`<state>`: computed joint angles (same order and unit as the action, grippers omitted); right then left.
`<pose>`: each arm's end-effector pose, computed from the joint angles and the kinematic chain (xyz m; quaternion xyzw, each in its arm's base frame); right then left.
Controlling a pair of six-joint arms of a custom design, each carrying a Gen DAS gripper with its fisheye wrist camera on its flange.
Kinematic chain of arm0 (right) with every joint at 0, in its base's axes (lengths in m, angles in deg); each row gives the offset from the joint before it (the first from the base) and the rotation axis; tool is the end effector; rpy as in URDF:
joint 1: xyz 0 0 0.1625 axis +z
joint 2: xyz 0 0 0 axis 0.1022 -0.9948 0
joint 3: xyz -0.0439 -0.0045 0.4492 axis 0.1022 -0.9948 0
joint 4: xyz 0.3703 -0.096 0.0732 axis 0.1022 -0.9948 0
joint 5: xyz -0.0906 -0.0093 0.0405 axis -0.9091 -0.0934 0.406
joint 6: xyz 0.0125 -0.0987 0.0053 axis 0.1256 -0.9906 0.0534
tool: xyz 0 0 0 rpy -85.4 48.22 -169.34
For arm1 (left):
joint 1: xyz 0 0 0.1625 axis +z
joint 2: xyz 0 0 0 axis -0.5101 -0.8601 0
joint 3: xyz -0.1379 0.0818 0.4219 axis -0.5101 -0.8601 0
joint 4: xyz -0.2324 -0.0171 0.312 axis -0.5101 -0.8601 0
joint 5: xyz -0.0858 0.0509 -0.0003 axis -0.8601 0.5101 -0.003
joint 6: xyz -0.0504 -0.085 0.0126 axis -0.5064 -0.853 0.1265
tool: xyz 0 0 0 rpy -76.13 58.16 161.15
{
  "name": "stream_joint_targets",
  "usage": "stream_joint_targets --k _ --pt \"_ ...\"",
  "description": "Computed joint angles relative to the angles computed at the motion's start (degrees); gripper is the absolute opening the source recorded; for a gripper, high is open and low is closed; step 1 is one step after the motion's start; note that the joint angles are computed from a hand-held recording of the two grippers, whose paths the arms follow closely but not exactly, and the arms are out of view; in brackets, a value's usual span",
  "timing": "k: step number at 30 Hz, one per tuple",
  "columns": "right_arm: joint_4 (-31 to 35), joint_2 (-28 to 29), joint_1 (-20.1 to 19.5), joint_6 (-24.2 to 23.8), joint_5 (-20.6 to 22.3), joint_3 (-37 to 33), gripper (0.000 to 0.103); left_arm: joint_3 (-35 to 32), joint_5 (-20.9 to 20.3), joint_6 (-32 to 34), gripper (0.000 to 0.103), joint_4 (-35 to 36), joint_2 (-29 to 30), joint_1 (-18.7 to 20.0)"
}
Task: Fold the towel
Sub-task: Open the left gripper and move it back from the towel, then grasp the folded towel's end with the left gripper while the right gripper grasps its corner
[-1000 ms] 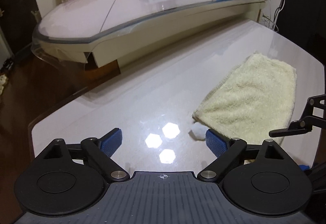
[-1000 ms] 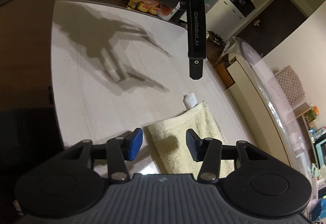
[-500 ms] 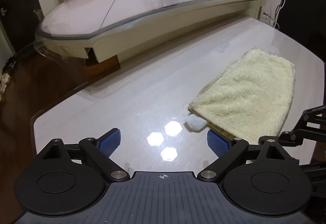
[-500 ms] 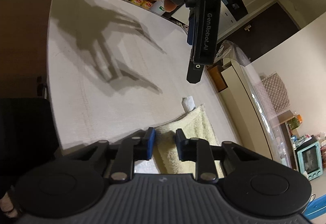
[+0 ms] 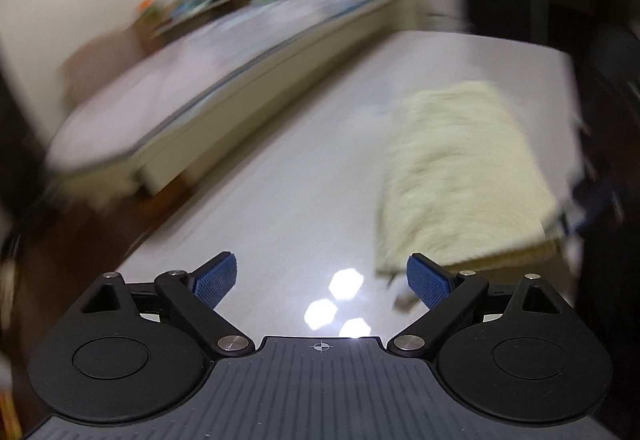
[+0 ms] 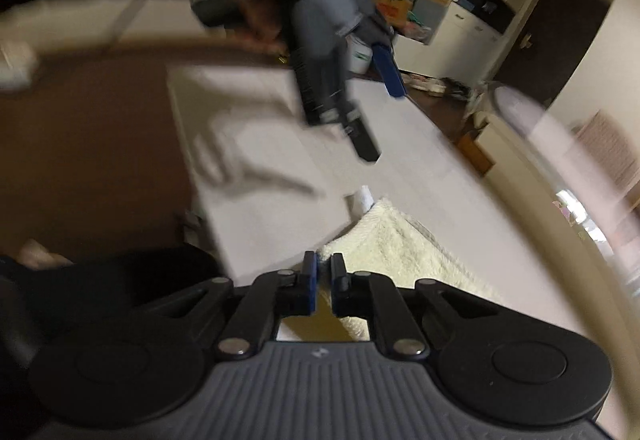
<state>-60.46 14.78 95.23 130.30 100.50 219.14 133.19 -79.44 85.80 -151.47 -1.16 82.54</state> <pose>0.1599 -0.2463 0.1187 0.5814 -0.7618 0.1753 0.2257 -0.1064 -0.4007 0.1801 0.6867 0.6912 -0.1419 0.1748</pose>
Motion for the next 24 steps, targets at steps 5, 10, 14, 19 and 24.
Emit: stream_joint_targets --k 5,10,14,19,24 --pt "11.50 -5.36 -4.91 3.56 -6.76 -3.61 0.007 3.82 -1.78 11.84 0.095 -3.15 1.11 -2.19" --pt "15.98 -6.65 -6.99 5.66 -9.80 -5.93 0.007 4.63 -3.17 17.58 0.080 -5.77 3.85 -2.86" --pt "16.65 -6.51 -7.52 6.92 -10.80 -6.86 0.007 4.27 -4.10 22.03 0.073 -6.59 6.04 -2.34" --pt "16.35 -6.75 -8.01 7.70 -11.20 -6.60 0.007 4.33 -3.85 25.92 0.045 -6.86 7.96 -2.23" --pt "15.18 -6.88 -8.64 8.01 -10.70 -5.39 0.007 4.01 -2.96 27.65 0.010 -3.71 7.88 -2.10"
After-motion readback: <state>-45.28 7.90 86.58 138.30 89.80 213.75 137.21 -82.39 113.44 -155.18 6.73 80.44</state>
